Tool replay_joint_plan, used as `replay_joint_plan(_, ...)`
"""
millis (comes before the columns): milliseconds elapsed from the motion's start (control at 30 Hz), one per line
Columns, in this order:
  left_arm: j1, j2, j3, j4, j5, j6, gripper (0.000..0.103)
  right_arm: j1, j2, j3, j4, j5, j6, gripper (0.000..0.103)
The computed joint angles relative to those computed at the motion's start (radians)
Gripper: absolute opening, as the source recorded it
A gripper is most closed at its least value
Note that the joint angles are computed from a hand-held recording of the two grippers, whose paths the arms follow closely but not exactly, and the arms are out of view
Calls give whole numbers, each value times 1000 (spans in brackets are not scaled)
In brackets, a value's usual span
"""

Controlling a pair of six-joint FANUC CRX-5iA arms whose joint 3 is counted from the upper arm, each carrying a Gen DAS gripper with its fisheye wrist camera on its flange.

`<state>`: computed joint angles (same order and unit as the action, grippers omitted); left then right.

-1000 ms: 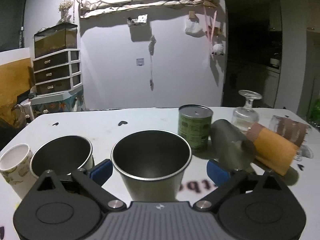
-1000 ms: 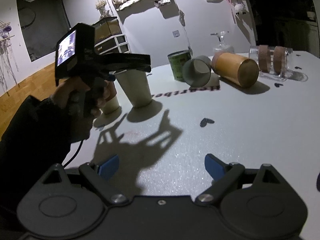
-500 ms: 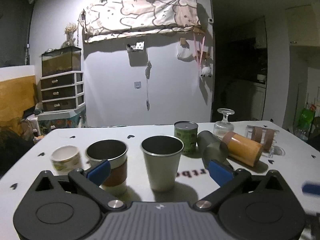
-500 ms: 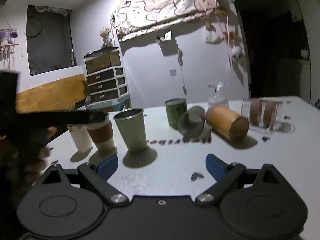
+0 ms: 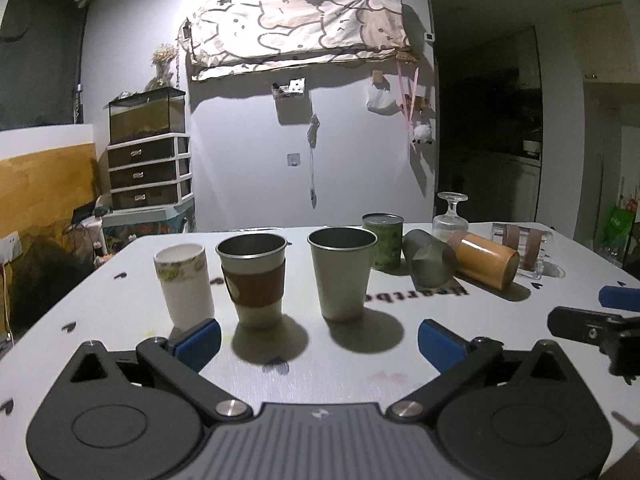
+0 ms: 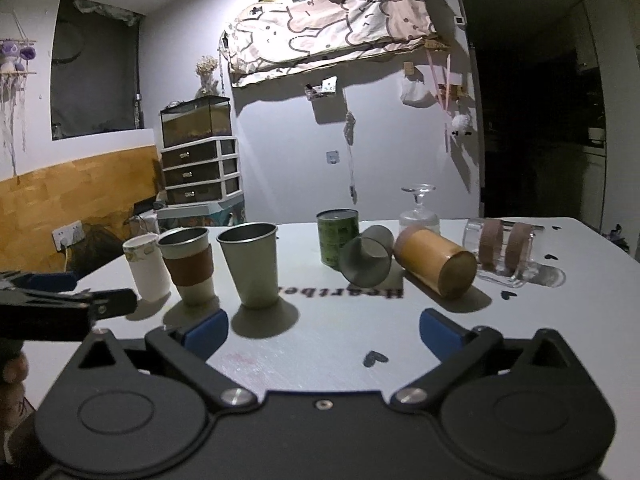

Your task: Flip cup upright

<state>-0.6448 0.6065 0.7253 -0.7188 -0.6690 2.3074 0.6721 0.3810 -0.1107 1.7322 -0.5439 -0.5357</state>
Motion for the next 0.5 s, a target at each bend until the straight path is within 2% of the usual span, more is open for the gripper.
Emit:
replay_joint_plan(200, -6, -12, -26, 1, -14, 11, 103, 27, 9, 8, -74, -44, 71, 103)
replay_joint_plan(500, -5, -18, -42, 1, -42, 33, 103, 44, 23, 22, -133, -53, 127, 103)
